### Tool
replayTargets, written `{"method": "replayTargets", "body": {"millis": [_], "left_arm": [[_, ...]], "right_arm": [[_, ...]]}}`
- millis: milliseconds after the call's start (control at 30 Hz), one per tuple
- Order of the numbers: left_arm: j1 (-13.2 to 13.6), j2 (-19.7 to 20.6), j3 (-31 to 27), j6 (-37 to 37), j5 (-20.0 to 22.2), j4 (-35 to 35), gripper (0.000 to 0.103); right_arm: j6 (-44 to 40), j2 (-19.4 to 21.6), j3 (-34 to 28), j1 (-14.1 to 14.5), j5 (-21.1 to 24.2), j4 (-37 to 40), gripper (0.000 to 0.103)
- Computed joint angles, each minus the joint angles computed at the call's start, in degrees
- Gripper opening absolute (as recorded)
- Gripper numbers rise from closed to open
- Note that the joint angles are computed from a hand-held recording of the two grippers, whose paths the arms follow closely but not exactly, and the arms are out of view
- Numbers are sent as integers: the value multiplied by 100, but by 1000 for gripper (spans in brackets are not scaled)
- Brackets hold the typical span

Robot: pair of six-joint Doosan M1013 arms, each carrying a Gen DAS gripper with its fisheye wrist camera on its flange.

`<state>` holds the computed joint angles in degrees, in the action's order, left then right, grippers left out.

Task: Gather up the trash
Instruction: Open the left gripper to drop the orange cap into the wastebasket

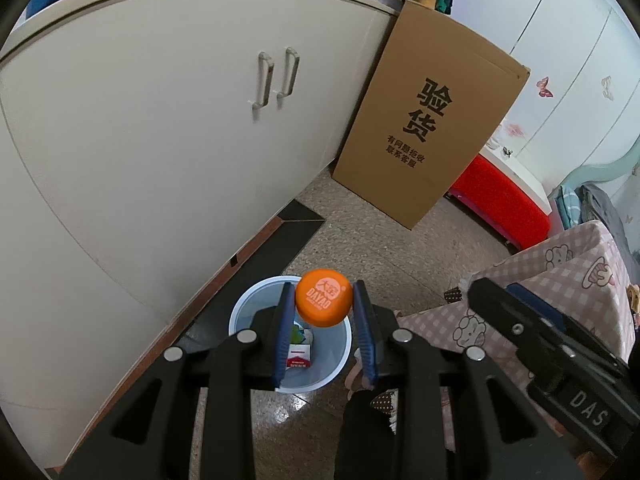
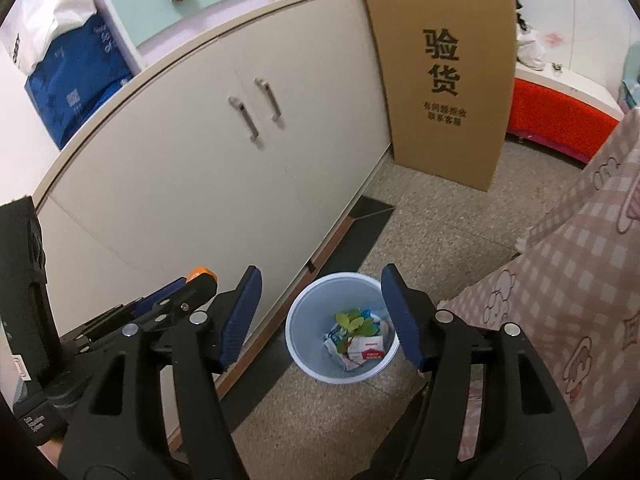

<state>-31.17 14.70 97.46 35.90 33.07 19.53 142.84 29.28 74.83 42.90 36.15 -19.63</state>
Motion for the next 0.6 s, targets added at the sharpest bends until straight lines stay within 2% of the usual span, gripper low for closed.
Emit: {"method": "replayTargets", "body": {"millis": [200,233,267,333,600], "left_arm": [[-35,100,-145,-31,70,157,29],[-37,123,-168,-62,101,186,35],[-35,168,-222,-46,215,160,46],[-38,178,-219,-168,238,228,52],[-91,59,-139,-363,220,302,57]], "right_arm": [[415,-77,126,-23,-97,-286,64],[414,-77,128,-29,-95,-277,64],[407,-79,131,-36,-91,-258,64],[398,-94,155,-43,-97,-220,64],[478,-203,256,-30,-94,-253,64]]}}
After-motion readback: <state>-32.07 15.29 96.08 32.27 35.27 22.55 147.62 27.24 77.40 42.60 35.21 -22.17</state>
